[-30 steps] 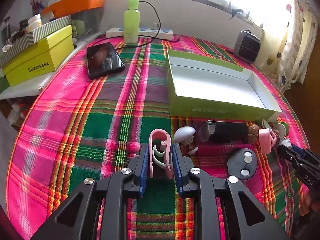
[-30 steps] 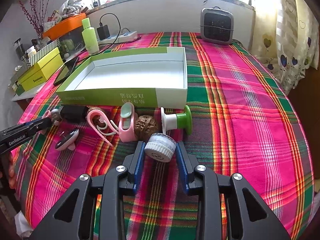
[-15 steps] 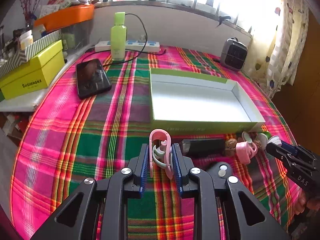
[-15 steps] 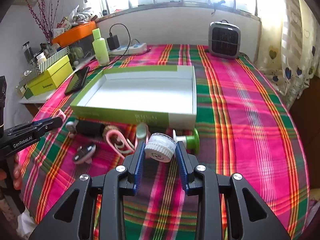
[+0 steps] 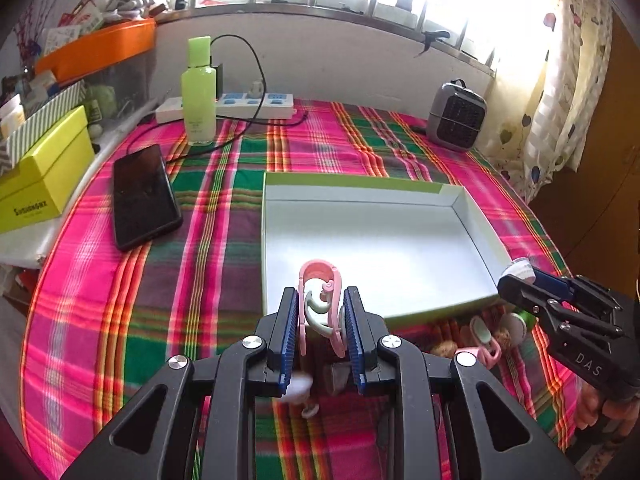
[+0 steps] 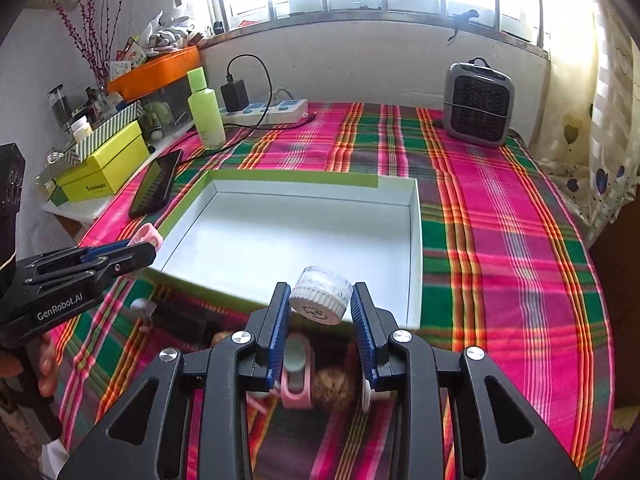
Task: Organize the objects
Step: 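Carry the pink clip and white container into the green-rimmed white box with both tools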
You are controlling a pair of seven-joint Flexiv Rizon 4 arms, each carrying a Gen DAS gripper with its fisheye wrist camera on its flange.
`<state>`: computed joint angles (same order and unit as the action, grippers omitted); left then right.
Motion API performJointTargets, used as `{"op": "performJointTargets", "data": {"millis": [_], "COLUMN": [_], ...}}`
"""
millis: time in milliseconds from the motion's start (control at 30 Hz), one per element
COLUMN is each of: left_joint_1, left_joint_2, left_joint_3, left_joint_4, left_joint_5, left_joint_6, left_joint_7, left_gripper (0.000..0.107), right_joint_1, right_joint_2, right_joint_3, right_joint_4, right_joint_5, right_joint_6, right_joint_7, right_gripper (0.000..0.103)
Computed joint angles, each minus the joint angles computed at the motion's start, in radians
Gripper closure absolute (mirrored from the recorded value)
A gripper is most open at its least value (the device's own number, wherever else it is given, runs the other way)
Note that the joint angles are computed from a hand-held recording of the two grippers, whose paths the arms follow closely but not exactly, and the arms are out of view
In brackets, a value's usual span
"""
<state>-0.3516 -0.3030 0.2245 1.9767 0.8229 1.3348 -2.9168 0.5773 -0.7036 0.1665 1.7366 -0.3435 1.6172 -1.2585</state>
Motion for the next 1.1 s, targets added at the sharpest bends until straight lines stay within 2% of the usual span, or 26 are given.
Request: {"op": "performJointTargets", "data": {"millis": [200, 600, 933, 1100], "left_joint_1": [0.055, 0.066, 0.051, 0.031], "left_joint_2": [-0.069, -0.188, -0.239, -0.25], "left_joint_3": [-0.016, 0.021, 0.044, 0.065], "left_joint_4": [-0.044, -0.112, -0.127, -0.121], "left_joint_5": [-0.097, -0.339, -0.5, -0.554], "left_joint_6": [0.04, 0.057, 0.071, 0.082], "left_joint_7": [0.117, 0.373, 0.529, 0.569], "left_gripper": [0.085, 0.085, 0.085, 0.085], "right_joint_1": [-0.021, 0.001, 0.038, 0.053], "right_joint_2": [-0.078, -0.22, -0.252, -0.257], "right_joint_3": [0.046, 0.071, 0.034, 0.016], "right_joint_4": [-0.139, -0.407, -0.486, -0.502], "right_joint_5": [-0.006, 0.04, 0.07, 0.067], "right_joint_6": [-0.096, -0.307, -0.372, -0.395], "right_joint_7": [-0.021, -0.113, -0.135, -0.131], "right_gripper": [0.071, 0.071, 0.071, 0.071]}}
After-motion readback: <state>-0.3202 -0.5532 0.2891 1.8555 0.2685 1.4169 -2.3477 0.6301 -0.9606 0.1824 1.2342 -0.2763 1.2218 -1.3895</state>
